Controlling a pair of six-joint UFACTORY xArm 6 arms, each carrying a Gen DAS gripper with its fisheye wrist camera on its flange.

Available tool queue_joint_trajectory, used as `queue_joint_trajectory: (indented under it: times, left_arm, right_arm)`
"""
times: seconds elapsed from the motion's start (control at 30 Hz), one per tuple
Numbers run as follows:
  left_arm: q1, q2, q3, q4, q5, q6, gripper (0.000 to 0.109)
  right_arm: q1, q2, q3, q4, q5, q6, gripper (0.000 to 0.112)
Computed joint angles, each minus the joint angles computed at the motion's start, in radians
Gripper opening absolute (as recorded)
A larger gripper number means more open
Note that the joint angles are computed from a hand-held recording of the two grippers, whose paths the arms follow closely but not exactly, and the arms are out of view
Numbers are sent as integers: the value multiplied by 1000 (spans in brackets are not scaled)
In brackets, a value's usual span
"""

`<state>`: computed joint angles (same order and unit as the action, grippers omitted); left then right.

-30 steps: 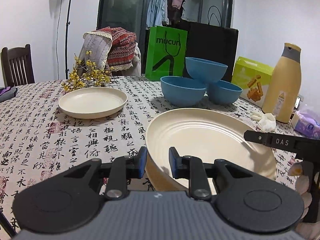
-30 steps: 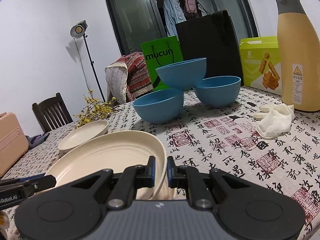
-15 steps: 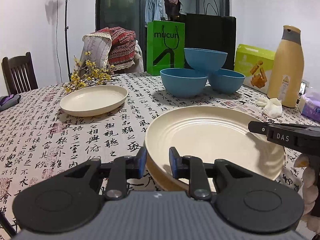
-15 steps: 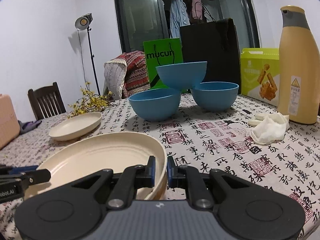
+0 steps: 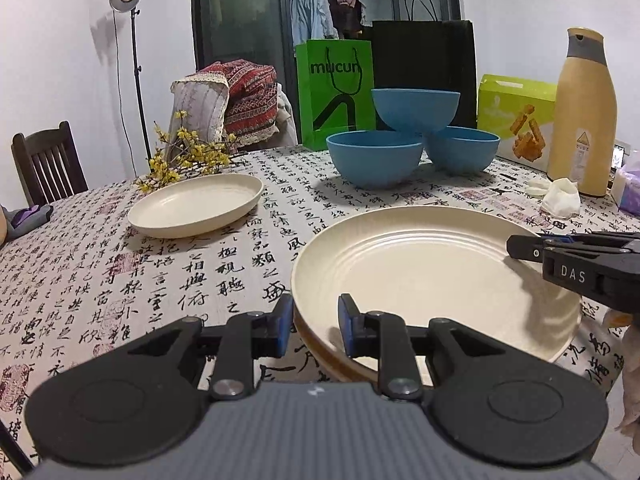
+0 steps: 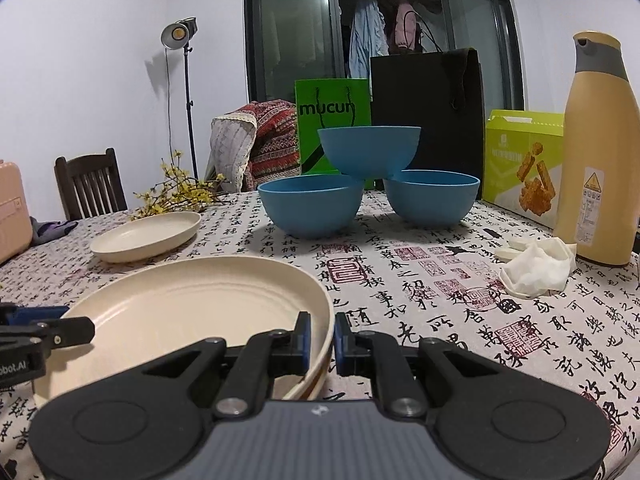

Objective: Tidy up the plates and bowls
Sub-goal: 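Lower the held cream plate onto the other cream plate, then open both grippers to release the cream plate rim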

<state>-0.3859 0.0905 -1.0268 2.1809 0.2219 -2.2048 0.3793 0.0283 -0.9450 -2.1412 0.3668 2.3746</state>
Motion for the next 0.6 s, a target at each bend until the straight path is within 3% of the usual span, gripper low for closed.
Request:
queue_joint_trajectory:
  times: [0.13, 0.4, 0.53, 0.6]
  left_arm:
    - [0, 1, -1, 32, -2, -39, 26]
    - [2, 6, -17, 160, -25, -187, 40]
    - [3, -11, -13, 253, -23, -298, 57]
    - [7, -25, -7, 305, -23, -360, 67]
  right_arm:
    - [-6, 7, -4, -18, -12, 24, 12]
    - [-18, 18, -21, -99, -39, 128, 15]
    - [-23, 18, -30, -128, -48, 163, 15]
    - [-30, 19, -38, -177, -67, 217, 25]
